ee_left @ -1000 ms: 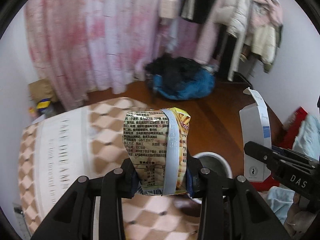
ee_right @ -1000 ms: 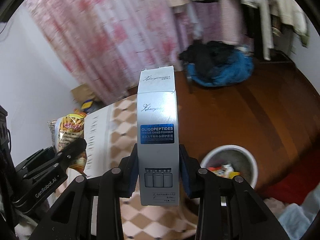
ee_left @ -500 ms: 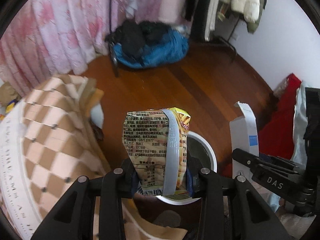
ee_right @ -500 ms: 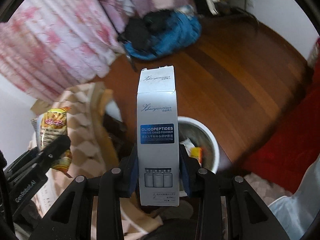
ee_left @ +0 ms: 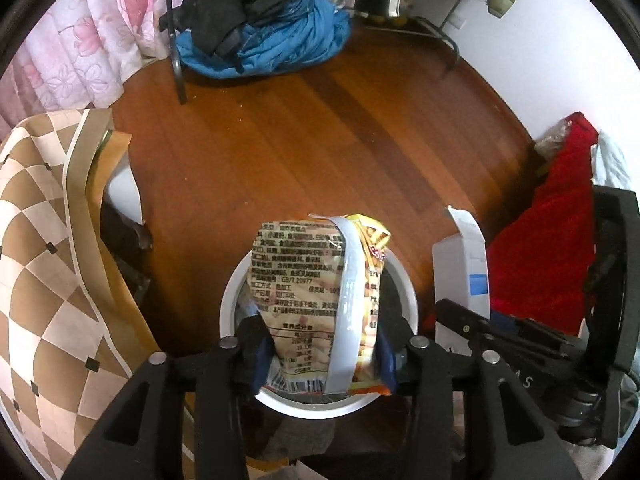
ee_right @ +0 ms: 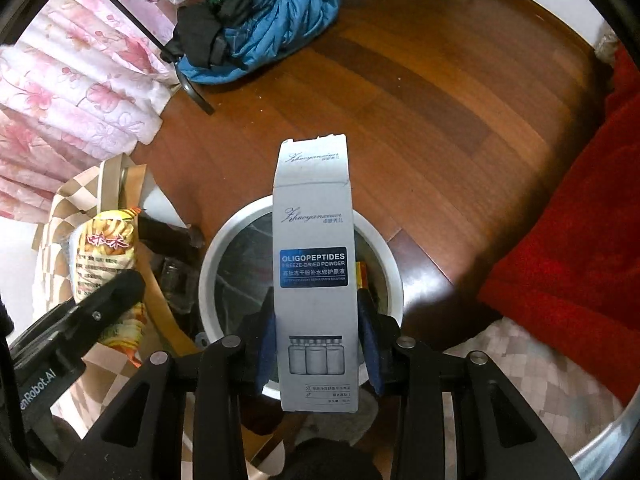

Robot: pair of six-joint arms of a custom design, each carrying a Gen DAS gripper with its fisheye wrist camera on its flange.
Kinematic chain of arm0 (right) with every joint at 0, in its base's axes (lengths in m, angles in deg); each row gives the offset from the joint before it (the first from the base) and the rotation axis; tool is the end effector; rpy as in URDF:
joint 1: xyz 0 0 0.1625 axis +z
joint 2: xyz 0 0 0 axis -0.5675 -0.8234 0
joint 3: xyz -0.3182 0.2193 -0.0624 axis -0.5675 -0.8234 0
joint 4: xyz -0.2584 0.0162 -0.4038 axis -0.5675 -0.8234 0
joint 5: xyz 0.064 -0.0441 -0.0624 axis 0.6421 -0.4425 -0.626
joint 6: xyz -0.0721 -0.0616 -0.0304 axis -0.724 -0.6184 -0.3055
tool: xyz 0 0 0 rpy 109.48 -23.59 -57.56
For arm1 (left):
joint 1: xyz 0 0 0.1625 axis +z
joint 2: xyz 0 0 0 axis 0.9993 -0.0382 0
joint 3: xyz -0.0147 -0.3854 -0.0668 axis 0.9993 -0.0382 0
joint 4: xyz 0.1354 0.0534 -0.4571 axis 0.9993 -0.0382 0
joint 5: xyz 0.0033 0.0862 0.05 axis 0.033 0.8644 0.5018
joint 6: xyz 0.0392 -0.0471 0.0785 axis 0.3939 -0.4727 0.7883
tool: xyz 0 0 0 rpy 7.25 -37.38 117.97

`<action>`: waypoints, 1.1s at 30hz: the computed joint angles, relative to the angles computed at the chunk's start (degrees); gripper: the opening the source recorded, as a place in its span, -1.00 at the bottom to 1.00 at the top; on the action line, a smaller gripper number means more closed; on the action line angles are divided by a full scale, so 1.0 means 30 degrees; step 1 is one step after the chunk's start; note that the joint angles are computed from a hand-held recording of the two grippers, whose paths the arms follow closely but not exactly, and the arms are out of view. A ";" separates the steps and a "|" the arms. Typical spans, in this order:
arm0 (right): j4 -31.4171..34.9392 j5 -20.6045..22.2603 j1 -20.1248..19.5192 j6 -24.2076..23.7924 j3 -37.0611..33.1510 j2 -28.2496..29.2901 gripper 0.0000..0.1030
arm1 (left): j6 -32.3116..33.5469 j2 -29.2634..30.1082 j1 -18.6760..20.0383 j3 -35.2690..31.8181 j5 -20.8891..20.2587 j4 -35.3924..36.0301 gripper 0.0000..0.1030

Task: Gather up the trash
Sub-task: 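Carry both items over the bin and open both tools to drop them, then move both tools back over the table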

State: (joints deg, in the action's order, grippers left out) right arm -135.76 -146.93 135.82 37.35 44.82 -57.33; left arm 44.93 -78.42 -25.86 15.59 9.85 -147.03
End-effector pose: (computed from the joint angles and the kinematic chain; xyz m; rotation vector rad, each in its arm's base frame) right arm 0.2078 -0.6462 0.0381 -0.0944 -2.5699 0.3208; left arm -0.1256 -0.6380 0.1833 0.2030 2.5679 -0.3112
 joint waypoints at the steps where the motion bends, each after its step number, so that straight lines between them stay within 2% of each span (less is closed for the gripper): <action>1: 0.0098 -0.0075 0.0008 0.0066 -0.0150 0.0133 -0.24 | -0.0009 -0.0010 0.0011 0.0020 0.0113 0.0078 0.21; 2: 0.0115 -0.0098 0.0017 0.0108 -0.0018 0.0042 -0.23 | -0.0093 -0.0032 -0.0015 0.0080 0.0218 0.0069 0.52; 4: 0.0304 -0.0070 -0.0038 0.0192 0.0080 -0.0074 -0.20 | -0.0196 -0.0054 -0.0007 0.0100 0.0422 0.0163 0.80; 5: 0.0512 0.0040 -0.0077 0.0285 -0.0037 0.0021 -0.16 | -0.0346 -0.0038 -0.0019 0.0032 0.0576 0.0438 0.83; 7: 0.0972 -0.0395 -0.0013 0.0626 -0.0114 0.0110 0.21 | -0.0520 -0.0115 -0.0035 0.0018 0.0890 0.0698 0.83; 8: 0.1093 -0.0531 0.0011 0.0687 -0.0162 0.0154 0.55 | -0.0571 -0.0197 -0.0065 0.0048 0.1019 0.0767 0.83; 9: 0.1321 -0.0699 0.0069 0.0851 -0.0211 0.0176 0.78 | -0.0590 -0.0245 -0.0024 0.0045 0.1110 0.0810 0.84; 11: 0.1606 -0.0989 0.0161 0.1003 -0.0172 0.0088 0.96 | -0.0816 -0.0481 -0.0141 0.0160 0.1460 0.0966 0.85; 13: 0.2112 -0.1940 0.0481 0.1342 -0.0219 0.0040 0.98 | -0.1017 -0.0770 -0.0273 0.0323 0.1776 0.1123 0.85; 20: 0.3665 -0.3050 0.1519 0.2391 -0.0198 -0.0650 0.99 | -0.1386 -0.2054 -0.1066 0.0910 0.2448 0.1339 0.86; 26: 0.3959 -0.2581 0.2507 0.2755 -0.0008 -0.1664 1.00 | -0.1941 -0.3535 -0.2194 0.1367 0.3922 0.1808 0.86; 33: 0.3327 -0.2140 0.4785 0.2102 -0.1263 -0.1390 1.00 | -0.2907 -0.6240 -0.3058 0.1661 0.6386 0.2875 0.86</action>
